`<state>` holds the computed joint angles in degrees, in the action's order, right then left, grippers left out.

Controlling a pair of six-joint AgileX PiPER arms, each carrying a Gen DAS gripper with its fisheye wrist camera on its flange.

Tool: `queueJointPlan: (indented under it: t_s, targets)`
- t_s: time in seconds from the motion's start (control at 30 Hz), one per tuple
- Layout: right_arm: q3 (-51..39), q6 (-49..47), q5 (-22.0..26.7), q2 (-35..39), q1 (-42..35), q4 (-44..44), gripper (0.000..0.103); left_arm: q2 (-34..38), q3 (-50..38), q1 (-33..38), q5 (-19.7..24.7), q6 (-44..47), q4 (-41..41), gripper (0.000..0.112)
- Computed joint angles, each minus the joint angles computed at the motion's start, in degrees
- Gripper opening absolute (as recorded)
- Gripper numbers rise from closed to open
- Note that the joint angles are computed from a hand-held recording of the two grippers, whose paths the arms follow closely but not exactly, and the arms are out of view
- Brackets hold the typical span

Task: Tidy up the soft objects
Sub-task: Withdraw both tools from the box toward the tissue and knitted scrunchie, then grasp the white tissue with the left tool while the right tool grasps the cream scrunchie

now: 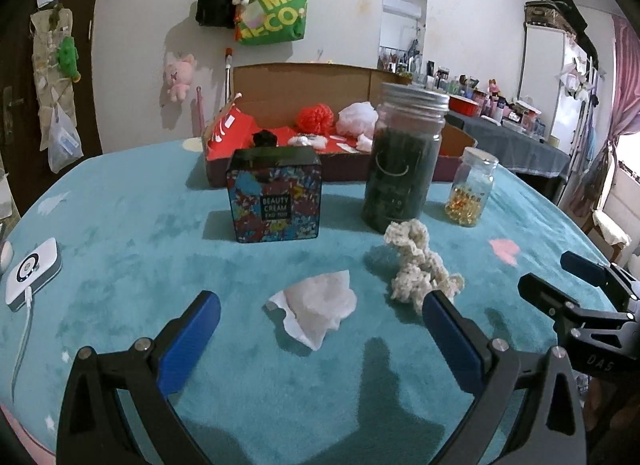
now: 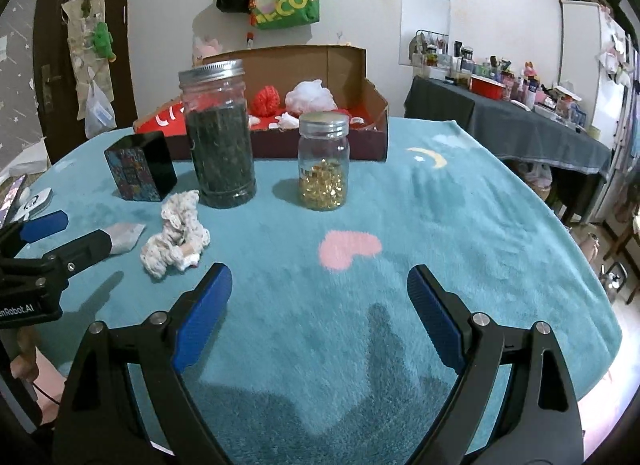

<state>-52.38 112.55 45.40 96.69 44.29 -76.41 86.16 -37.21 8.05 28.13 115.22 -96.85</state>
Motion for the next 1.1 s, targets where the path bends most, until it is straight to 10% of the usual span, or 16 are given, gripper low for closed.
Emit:
queueJointPlan:
  t_s: [0.63,1.1]
  targets:
    - [-1.81,-2.14,-4.42,1.44,-2.89,1.66,0.09,1.89,-4.55,1.59,0.05,-10.8,10.84,0.103]
    - [-11.89,-26.74,-21.5,4.48,-11.54,20.53,0.09,7.85,-15.09,3.24,7.91,-25.68,34.32,0.098]
